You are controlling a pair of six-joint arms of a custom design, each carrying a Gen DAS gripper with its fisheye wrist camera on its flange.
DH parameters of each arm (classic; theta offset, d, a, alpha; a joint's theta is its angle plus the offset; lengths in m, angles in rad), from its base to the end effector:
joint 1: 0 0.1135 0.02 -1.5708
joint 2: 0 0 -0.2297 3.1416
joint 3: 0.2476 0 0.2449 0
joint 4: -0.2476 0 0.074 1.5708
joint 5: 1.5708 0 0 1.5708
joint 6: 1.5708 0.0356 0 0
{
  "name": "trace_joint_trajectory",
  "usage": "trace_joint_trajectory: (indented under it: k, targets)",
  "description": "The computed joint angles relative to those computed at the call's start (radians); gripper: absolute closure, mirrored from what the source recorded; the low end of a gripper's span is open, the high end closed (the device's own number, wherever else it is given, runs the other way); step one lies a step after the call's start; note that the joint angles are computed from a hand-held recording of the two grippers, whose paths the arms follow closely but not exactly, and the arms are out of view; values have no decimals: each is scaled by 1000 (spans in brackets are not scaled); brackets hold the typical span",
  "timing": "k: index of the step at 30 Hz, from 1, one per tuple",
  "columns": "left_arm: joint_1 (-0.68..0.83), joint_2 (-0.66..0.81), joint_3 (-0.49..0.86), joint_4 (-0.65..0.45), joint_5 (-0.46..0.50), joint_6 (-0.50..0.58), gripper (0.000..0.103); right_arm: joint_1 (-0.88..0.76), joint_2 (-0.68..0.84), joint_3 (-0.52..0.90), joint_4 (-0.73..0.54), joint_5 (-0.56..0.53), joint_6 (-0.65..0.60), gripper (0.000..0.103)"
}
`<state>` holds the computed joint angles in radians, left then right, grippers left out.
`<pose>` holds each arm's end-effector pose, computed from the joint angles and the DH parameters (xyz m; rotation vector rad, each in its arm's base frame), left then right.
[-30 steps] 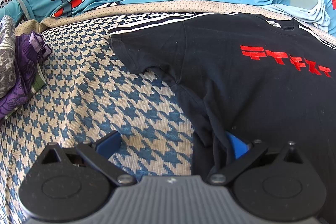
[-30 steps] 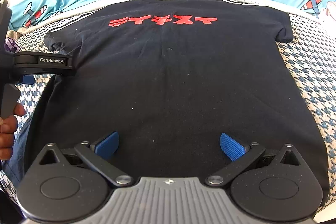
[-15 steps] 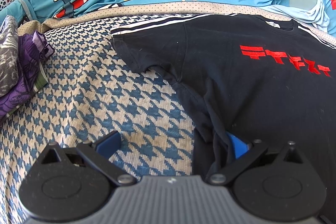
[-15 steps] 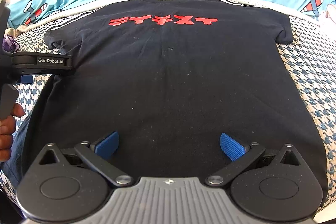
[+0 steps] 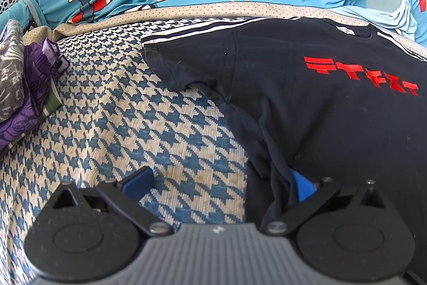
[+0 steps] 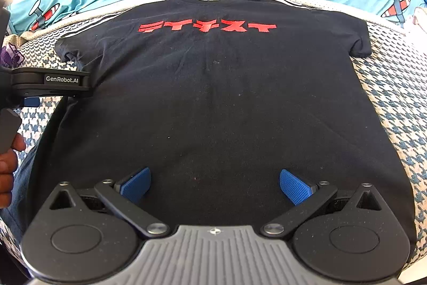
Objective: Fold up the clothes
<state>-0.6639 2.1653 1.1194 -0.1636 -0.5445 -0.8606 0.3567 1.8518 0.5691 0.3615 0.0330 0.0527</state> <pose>0.2921 -0.2052 0.0307 -0.3731 2.4807 0.1899 0.2581 0.0949 0.0363 -0.3642 2.4693 0.1305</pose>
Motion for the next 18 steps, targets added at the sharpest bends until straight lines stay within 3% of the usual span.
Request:
trace_joint_trajectory:
  k: [18]
  targets:
    - [-11,-112,-151,55,23,-38,0,8,5,-2,12,18,6,0]
